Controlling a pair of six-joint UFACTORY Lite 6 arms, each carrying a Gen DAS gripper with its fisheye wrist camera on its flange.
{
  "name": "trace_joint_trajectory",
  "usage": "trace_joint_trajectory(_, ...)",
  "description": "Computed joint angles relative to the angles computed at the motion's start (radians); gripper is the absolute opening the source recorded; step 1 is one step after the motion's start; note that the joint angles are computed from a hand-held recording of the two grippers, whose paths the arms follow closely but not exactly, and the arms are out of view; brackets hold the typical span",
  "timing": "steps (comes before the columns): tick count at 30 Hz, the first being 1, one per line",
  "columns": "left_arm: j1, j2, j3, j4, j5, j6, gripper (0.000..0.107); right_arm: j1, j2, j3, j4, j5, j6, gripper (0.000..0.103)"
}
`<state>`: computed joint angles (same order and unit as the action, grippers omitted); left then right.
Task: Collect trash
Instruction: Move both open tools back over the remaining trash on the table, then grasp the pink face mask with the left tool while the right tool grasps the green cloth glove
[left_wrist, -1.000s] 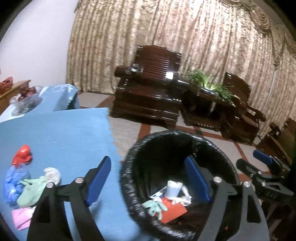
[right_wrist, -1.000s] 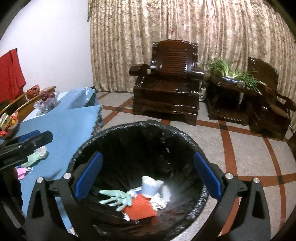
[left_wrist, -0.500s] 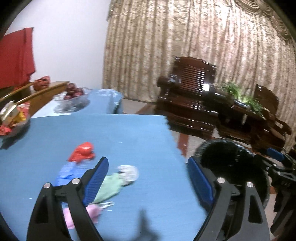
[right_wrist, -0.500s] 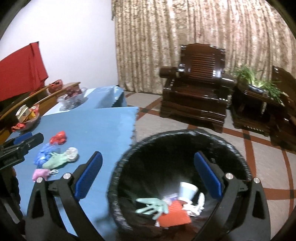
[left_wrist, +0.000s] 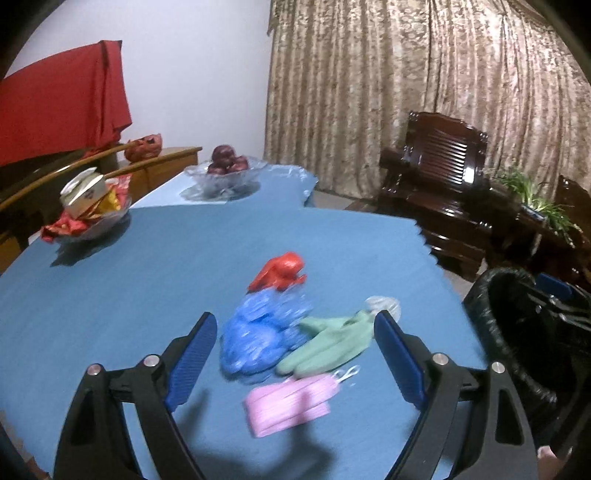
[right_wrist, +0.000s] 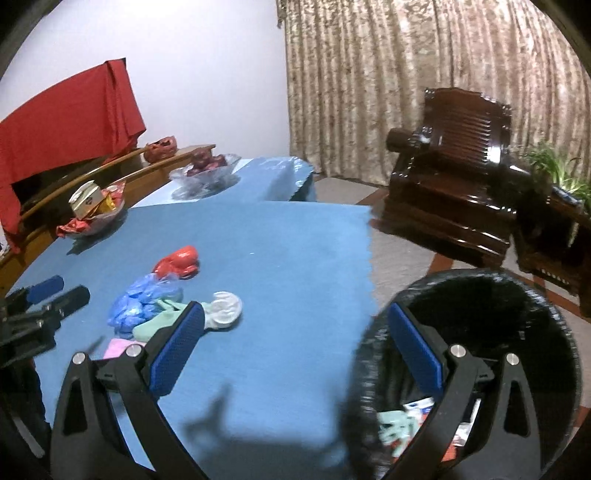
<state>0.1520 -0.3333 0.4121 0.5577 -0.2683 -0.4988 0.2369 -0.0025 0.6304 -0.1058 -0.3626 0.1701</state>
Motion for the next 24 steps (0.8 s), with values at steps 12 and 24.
trace_joint_trajectory(12,0.114,0.258,-0.02,-0.015,-0.145,0.094,0.079,0.139,0.296,0.181,0.183,-0.045,-0.132,0.096)
trace_joint_trajectory(24,0.158,0.498,0.087,0.241,-0.201,-0.118,0.034,0.147,0.434,0.307,0.197,-0.018,-0.158,0.096)
